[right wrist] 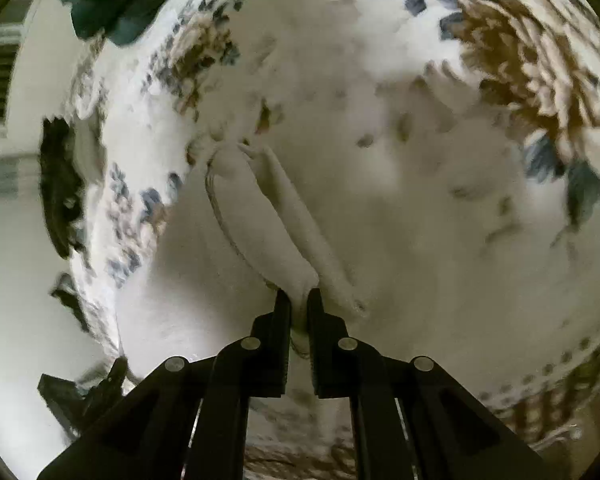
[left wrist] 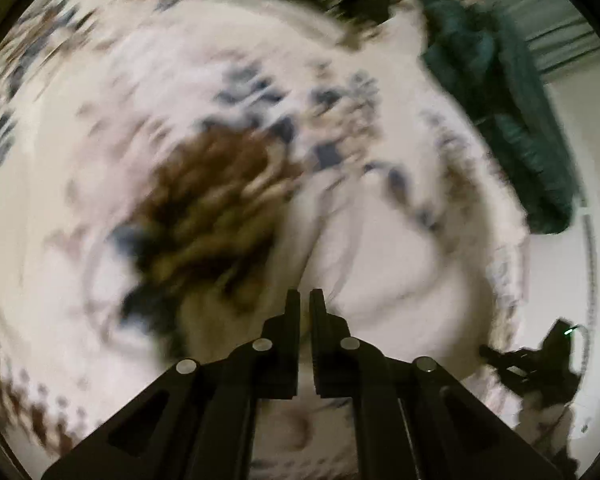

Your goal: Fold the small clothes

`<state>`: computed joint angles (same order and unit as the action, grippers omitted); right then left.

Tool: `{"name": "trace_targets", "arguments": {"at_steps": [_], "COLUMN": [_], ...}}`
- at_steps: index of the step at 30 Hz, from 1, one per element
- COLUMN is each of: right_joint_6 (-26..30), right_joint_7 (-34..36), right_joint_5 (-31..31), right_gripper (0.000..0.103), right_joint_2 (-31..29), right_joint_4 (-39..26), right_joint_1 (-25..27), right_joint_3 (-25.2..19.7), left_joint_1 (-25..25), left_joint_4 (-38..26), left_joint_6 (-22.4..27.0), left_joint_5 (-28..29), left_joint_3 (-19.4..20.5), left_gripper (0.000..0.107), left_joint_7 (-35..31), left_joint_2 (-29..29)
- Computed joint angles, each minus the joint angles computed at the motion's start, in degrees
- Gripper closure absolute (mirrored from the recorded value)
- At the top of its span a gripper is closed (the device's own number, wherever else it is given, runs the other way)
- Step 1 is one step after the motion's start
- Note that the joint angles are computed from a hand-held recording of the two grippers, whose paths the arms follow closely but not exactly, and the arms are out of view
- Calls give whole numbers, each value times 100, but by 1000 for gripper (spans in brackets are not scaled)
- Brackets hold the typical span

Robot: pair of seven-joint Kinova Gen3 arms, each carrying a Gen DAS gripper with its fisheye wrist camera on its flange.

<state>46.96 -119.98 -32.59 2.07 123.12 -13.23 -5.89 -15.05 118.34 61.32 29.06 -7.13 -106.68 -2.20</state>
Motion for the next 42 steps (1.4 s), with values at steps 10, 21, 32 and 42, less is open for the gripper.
{"name": "trace_targets", "arguments": {"at_steps": [10,21,32,42], "right_joint_6": [160,-513,-24,-178], "right_joint_7": [890,1036,1890,4220], "right_joint_5": [-434,-502,-741,-2346], "right_gripper": [44,92,33,27], "right_joint_2": [85,1252,1546,2571], "right_joint_4": [-230,-1029,-1188,-120], "right_joint_1": [538,469,1117,3692], "right_joint_3": [306,17,-307,-2465], "left_joint_1": [-366,318,-727,-967], "left_joint_4": [-507,-1486,-946,-435], "left_joint_6": [135,-360,219,447], "left_joint_5": [795,262,1505,2105], "left_joint_3": [2,843,613,513], "left_gripper": [57,99,60,43], "left_joint_7": [-337,-16,-883,-1635], "left_joint_2": [600,1832,1689,2072]}}
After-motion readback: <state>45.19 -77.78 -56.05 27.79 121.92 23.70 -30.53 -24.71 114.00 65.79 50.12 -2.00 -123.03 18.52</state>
